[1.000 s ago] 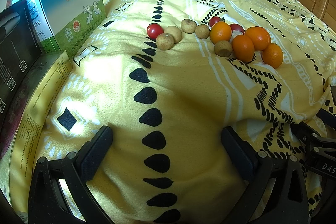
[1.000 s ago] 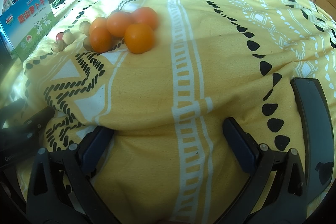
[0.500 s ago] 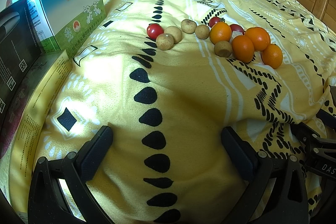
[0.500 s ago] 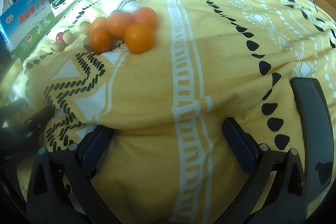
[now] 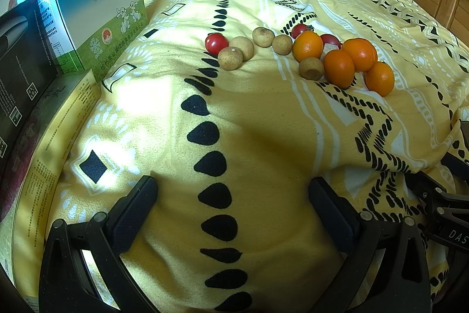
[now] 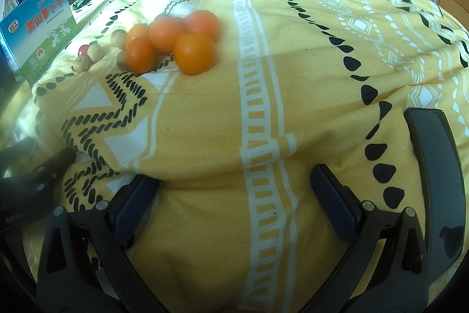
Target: Organize fruits
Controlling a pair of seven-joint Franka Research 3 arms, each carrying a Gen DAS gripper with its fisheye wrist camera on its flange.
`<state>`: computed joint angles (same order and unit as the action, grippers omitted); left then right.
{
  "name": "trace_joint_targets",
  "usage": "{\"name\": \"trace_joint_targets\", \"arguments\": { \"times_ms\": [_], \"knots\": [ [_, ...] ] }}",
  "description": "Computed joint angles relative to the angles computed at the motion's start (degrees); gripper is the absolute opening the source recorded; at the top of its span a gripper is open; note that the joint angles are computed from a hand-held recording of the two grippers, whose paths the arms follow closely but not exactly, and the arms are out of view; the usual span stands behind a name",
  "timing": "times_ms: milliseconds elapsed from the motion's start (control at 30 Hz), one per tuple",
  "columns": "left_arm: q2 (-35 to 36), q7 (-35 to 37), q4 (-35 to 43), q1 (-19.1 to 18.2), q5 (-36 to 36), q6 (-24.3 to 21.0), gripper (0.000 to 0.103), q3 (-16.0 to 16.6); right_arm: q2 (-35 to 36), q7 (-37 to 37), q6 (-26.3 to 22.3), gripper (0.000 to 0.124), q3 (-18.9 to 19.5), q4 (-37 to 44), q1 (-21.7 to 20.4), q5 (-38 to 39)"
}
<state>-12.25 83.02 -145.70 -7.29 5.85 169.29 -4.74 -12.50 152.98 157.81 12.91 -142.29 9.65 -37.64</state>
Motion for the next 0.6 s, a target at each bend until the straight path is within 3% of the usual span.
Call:
{"name": "trace_joint_targets", "arguments": {
  "times_ms": [600],
  "knots": [
    [0.0, 0.3, 0.0, -0.1, -0.4, 0.1, 0.103, 0.1, -0.4, -0.2, 0.1, 0.103, 0.1, -0.5, -0.2, 0.1]
  ]
}}
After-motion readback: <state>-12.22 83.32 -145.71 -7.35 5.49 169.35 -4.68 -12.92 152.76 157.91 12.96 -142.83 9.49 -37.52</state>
